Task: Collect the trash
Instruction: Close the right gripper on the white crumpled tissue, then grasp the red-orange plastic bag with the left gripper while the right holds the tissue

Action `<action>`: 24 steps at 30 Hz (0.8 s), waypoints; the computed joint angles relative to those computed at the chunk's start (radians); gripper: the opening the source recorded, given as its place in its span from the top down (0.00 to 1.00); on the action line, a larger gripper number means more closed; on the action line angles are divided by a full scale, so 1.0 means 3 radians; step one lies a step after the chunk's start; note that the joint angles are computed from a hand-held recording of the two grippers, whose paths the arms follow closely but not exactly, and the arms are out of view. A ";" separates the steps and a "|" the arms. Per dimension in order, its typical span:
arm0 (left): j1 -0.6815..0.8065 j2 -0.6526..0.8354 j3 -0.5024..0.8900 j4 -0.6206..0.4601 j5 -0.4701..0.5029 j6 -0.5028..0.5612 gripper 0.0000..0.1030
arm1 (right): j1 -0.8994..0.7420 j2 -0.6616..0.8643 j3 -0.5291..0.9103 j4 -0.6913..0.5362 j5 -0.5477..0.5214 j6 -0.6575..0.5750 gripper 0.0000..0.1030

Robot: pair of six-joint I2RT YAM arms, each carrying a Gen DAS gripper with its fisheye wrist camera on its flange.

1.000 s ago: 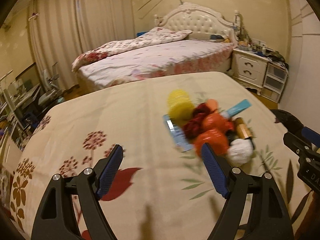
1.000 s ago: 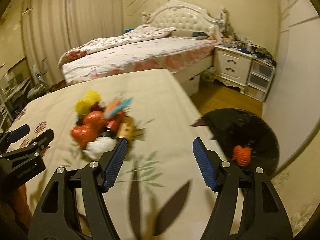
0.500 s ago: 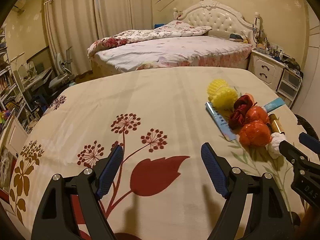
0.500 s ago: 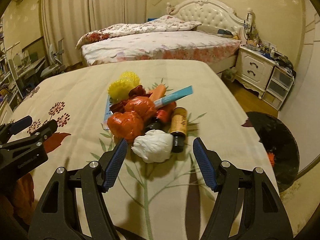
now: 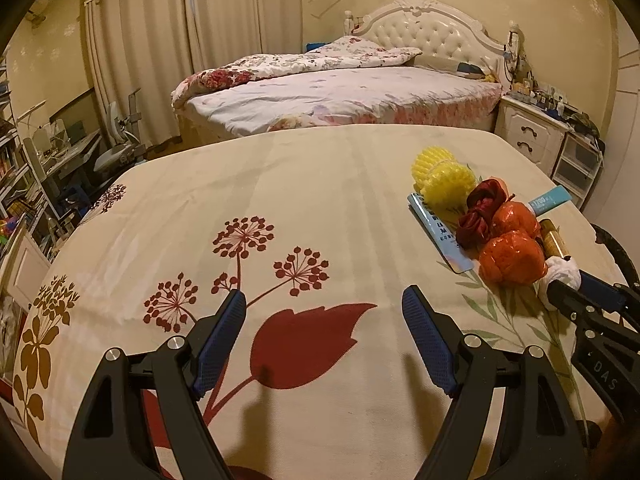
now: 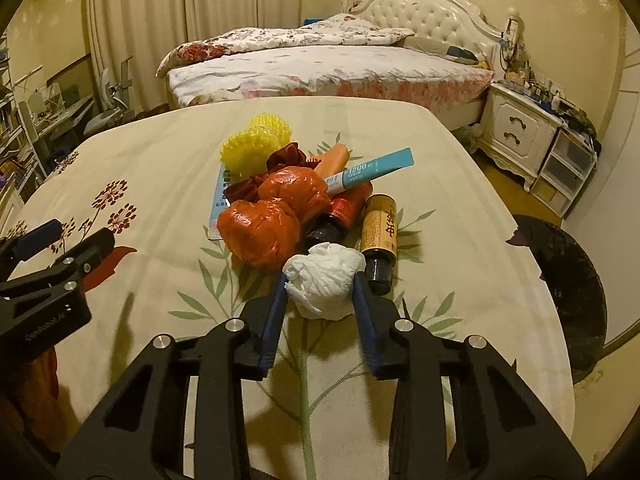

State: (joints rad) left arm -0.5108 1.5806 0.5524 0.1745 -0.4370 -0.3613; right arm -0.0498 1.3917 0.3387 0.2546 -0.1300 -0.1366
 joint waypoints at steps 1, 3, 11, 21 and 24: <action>-0.0004 -0.0003 -0.0001 -0.0001 -0.0001 -0.0003 0.24 | -0.0005 -0.0030 -0.0018 0.0005 -0.0001 -0.0002 0.70; -0.0007 -0.0007 -0.0008 0.0010 -0.0001 -0.0006 0.24 | -0.0031 -0.0123 -0.0046 -0.0023 -0.0020 -0.0018 0.70; -0.0153 0.0042 0.0072 -0.0028 -0.0021 -0.0066 0.24 | -0.0333 -0.0503 -0.0074 -0.0212 -0.0218 -0.0094 0.70; -0.0462 0.0268 0.0322 -0.0043 -0.0075 -0.0079 0.24 | -0.0955 -0.0282 0.0040 -0.0115 -0.0424 -0.0269 0.70; -0.0550 0.0354 0.0417 -0.0049 -0.0084 -0.0076 0.24 | -0.1113 -0.0103 0.0098 -0.0009 -0.0445 -0.0312 0.70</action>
